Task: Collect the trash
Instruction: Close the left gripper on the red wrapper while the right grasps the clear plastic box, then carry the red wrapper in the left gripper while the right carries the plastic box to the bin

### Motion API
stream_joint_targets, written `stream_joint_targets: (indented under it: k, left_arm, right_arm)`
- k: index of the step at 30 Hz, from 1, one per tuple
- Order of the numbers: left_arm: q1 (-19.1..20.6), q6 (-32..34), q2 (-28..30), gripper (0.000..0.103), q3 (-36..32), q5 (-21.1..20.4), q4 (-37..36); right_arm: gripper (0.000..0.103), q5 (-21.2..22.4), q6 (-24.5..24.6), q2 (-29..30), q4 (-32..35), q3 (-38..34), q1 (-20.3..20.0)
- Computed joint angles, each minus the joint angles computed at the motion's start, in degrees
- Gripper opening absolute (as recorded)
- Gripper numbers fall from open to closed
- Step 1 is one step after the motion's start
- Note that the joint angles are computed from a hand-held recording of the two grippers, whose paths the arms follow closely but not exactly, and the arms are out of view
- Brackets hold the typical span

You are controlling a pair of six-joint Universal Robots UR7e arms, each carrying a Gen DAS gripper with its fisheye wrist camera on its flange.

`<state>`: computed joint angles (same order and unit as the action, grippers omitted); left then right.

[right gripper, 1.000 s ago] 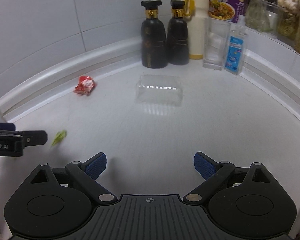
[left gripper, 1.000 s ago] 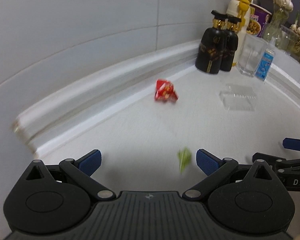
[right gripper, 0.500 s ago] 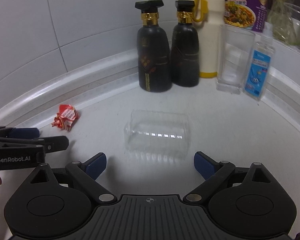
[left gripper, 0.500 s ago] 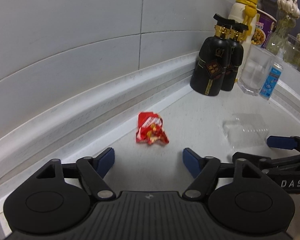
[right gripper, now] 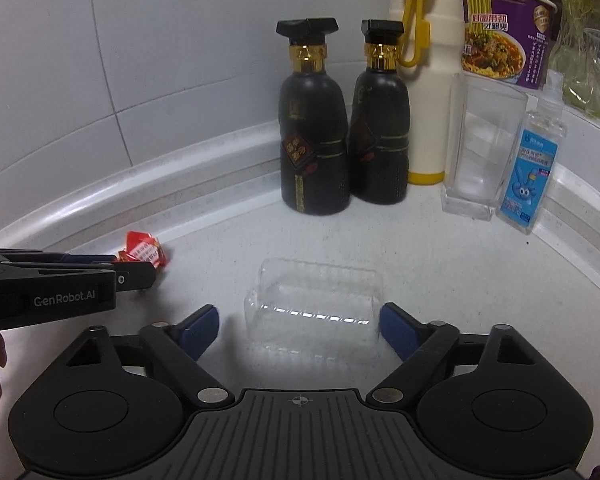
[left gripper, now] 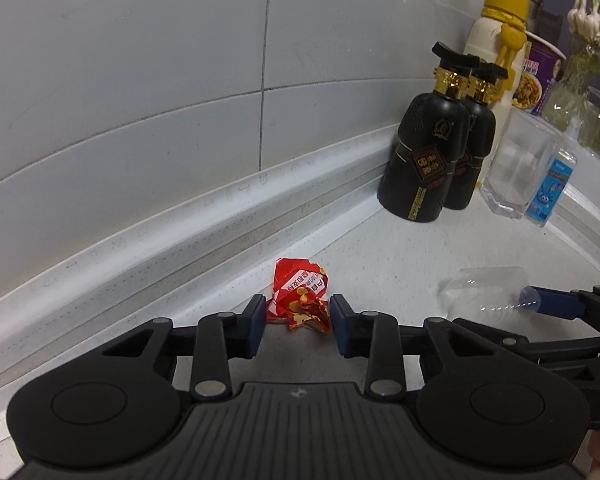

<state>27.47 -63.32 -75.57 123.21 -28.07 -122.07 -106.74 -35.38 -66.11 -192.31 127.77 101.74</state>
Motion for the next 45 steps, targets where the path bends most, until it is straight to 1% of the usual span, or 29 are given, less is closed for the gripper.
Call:
stream_joint_targets:
  k: [5,14,18,24,30,40,45]
  left_arm:
    - [-0.8,-1.5,-0.3,0.026,-0.3,1.0,2.4]
    - [-2.5,-4.1,-2.6,0.025,-0.3,-0.7,5.8]
    - [-4.1,-6.2,-4.1,0.025,-0.1,-1.3,8.3]
    - [-6.3,-9.3,-6.5,0.025,0.5,-2.7,11.8]
    - [-9.0,-13.7,-9.5,0.025,1.2,-3.6,16.5]
    - [-15.2,-25.4,-14.7,0.025,2.0,-6.1,27.8]
    - [-18.3,-28.7,-16.6,0.025,2.8,-7.8,31.4]
  right_arm:
    - [0.070,1.5,-0.5,-0.6,-0.4,0.5,-0.2]
    - [0.070,1.1,-0.6,-2.2,-0.7,2.0,1.2]
    - [0.070,0.9,0.8,-3.8,0.2,3.1,2.1]
    - [0.070,-0.6,2.6,-5.9,0.9,5.0,4.1]
    - [0.070,-2.2,4.5,-8.1,1.3,7.2,6.4]
    - [0.070,-4.8,8.8,-13.8,2.7,12.6,10.1]
    - [0.070,-5.5,11.5,-16.0,3.4,15.1,11.6]
